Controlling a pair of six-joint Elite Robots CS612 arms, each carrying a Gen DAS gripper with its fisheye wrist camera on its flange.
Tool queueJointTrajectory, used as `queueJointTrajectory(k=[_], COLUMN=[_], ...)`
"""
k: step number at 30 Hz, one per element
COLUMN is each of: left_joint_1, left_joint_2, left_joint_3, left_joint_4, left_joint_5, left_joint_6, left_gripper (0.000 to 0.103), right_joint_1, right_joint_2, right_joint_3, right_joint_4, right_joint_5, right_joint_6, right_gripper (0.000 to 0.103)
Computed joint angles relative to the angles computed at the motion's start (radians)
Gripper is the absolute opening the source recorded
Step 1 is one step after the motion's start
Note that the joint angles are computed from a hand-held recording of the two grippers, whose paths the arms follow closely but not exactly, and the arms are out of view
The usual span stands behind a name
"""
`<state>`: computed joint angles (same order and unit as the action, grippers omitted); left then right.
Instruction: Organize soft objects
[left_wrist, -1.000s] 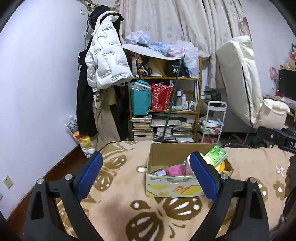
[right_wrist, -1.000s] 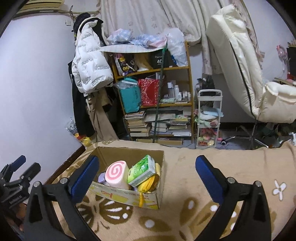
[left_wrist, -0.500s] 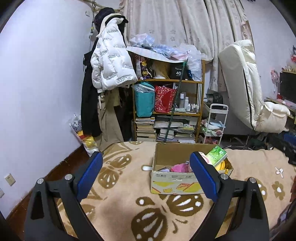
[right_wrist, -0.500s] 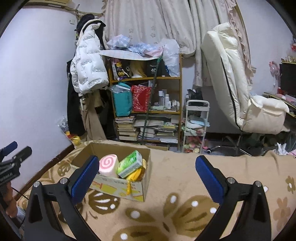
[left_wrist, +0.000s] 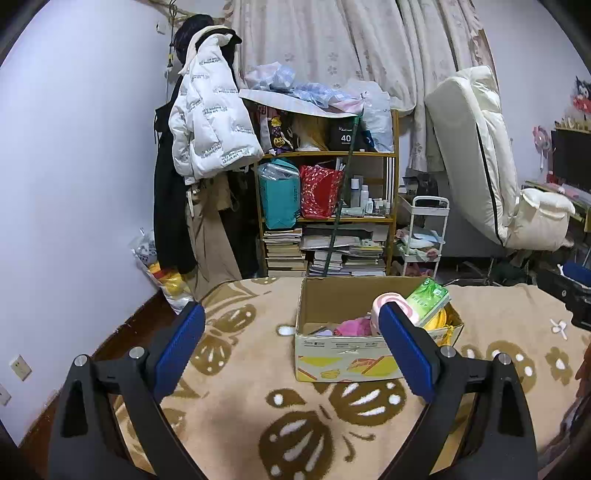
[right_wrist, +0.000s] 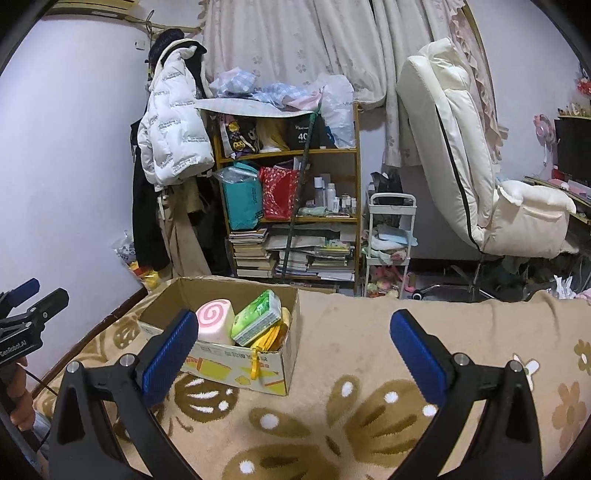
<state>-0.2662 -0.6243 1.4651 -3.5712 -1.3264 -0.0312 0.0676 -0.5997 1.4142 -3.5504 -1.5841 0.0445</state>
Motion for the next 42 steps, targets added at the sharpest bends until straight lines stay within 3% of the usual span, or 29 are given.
queueJointTrajectory(k=[42], left_joint_1=[-0.01], left_joint_2=[0.007], left_joint_3=[-0.007], left_joint_4=[0.052], left_joint_5=[0.01], left_joint_6=[0.009], left_gripper=[0.094], right_joint_1=[-0.005], right_joint_2=[0.017], right_joint_3=[-0.021], right_joint_4=[0.02], right_joint_5=[0.006], right_joint_6=[0.007], right_gripper=[0.103])
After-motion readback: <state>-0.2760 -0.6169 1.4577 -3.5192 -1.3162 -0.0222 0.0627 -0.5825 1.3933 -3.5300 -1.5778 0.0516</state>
